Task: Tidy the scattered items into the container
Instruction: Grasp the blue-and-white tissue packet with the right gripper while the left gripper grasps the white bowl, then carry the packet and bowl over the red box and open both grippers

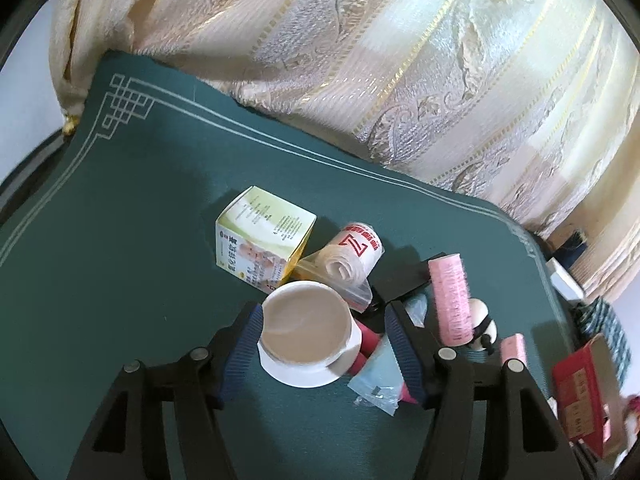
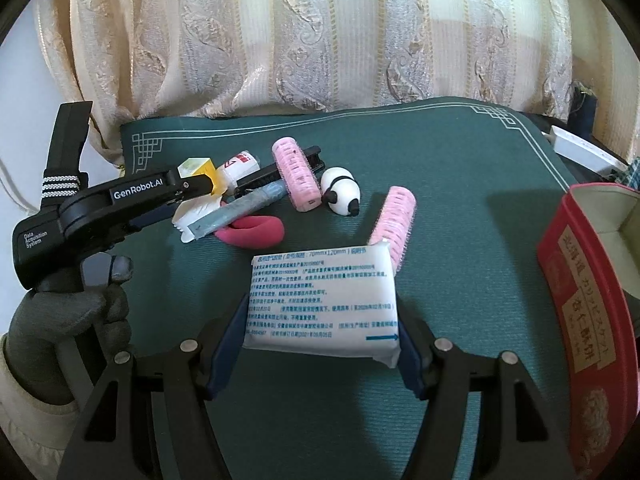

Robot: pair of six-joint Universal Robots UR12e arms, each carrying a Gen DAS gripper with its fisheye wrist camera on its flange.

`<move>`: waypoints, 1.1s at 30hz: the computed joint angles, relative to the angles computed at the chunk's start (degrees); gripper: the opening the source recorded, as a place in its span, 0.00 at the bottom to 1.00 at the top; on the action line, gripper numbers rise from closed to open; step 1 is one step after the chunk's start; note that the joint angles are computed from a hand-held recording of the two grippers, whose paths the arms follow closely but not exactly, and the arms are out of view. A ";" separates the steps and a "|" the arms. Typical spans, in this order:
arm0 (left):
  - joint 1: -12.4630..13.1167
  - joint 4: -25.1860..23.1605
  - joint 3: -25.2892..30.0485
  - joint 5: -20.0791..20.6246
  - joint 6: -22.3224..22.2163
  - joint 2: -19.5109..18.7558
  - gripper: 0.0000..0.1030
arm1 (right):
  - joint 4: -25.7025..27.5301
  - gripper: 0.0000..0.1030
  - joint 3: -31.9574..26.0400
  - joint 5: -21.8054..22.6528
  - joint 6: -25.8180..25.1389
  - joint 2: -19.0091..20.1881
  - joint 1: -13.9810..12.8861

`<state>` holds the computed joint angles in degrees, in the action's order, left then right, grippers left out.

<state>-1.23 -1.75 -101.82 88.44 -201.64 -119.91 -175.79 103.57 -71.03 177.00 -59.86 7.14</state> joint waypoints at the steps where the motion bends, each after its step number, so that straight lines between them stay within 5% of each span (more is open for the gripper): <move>1: 0.05 0.04 -0.02 0.11 -0.05 0.03 0.63 | -0.12 0.68 0.01 -0.13 0.10 0.01 0.01; 14: 0.68 -2.61 1.17 -0.90 -0.48 -1.41 0.63 | 0.24 0.68 -0.23 -0.13 -0.35 0.09 0.03; 16: 0.91 -1.79 0.89 -1.56 -0.49 -1.37 0.52 | 0.39 0.68 -0.24 -0.11 -0.56 0.08 0.09; 19: 0.95 -1.44 0.29 -1.79 0.71 -1.01 0.52 | 0.29 0.68 -0.15 0.49 -0.63 0.06 0.04; 33: -0.86 5.08 -9.84 2.13 1.72 6.27 0.52 | -4.18 0.68 0.66 1.15 1.55 -0.05 -0.30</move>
